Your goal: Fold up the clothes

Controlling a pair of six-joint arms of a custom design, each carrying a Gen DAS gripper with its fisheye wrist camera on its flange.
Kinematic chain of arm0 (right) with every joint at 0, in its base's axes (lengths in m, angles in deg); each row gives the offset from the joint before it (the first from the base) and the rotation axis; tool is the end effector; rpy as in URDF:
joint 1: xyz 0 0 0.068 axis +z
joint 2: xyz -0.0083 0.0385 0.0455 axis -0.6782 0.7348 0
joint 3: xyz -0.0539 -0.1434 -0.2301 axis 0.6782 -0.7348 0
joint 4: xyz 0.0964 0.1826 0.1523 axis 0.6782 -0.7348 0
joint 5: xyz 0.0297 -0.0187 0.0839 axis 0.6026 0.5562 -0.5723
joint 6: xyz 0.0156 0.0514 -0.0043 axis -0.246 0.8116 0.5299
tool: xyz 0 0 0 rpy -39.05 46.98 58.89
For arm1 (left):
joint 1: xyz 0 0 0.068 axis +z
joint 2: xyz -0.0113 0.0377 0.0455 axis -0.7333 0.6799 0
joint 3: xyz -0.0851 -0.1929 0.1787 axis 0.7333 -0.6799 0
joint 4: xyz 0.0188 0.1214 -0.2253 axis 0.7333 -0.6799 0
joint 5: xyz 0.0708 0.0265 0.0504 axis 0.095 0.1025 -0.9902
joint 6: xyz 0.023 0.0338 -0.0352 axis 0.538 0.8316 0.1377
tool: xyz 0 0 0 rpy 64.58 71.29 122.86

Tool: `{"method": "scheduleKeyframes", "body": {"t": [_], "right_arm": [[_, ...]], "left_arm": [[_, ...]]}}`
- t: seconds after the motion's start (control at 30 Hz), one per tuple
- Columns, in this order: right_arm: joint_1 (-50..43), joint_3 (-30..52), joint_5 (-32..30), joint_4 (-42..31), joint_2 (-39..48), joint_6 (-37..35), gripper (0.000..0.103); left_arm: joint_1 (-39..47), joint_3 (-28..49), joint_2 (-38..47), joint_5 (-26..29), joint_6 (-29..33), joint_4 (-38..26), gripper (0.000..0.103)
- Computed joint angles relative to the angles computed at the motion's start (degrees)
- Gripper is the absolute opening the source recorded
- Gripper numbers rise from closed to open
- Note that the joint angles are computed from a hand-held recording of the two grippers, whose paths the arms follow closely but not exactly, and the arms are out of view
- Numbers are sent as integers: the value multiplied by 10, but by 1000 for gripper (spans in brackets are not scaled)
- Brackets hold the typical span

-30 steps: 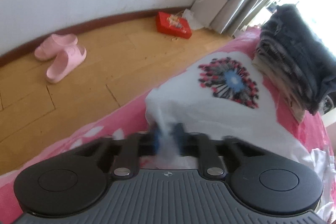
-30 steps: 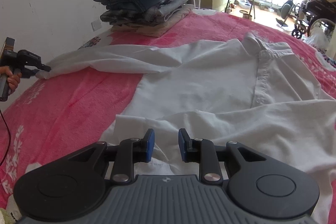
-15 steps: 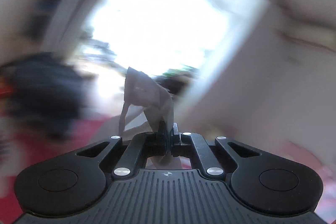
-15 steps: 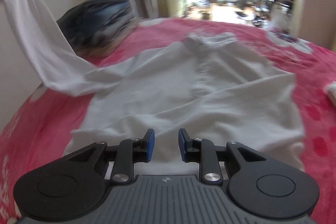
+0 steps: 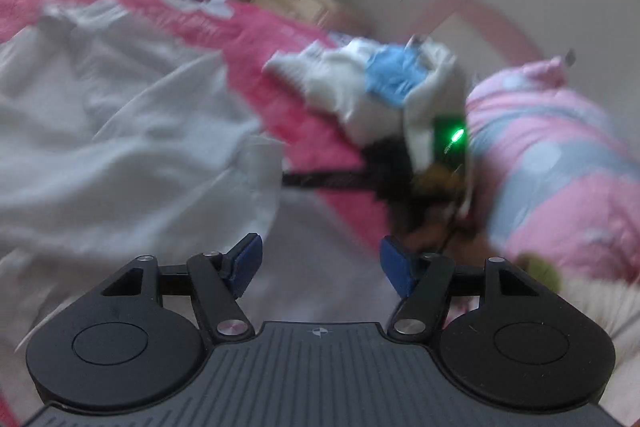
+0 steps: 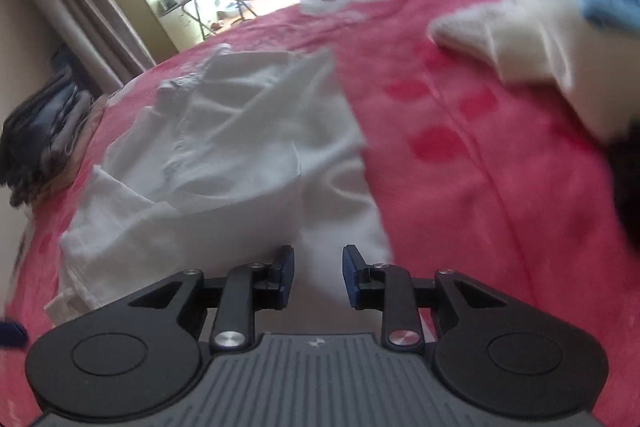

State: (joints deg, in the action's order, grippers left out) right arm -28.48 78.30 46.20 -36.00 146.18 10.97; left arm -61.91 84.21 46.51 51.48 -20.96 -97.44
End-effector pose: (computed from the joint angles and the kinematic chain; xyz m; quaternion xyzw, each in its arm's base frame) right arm 0.2828 0.0740 0.1755 0.1020 0.9301 0.1540 0.3176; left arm 0.2774 -0.0975 0.1861 0.2096 0.8656 -0.3781 0.2525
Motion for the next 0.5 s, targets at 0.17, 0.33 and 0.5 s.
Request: {"method": "scheduleKeyframes", "body": {"t": [0.17, 0.33, 0.5], "right_arm": [[-25, -14, -40, 7, -21, 18, 30], [-46, -3, -78, 16, -27, 46, 30], [-9, 73, -60, -3, 10, -1, 40]], "left_arm": [[50, -5, -33, -42, 71, -47, 65], [68, -30, -43, -137, 139, -22, 65], [54, -58, -29, -199, 209, 20, 65]]}}
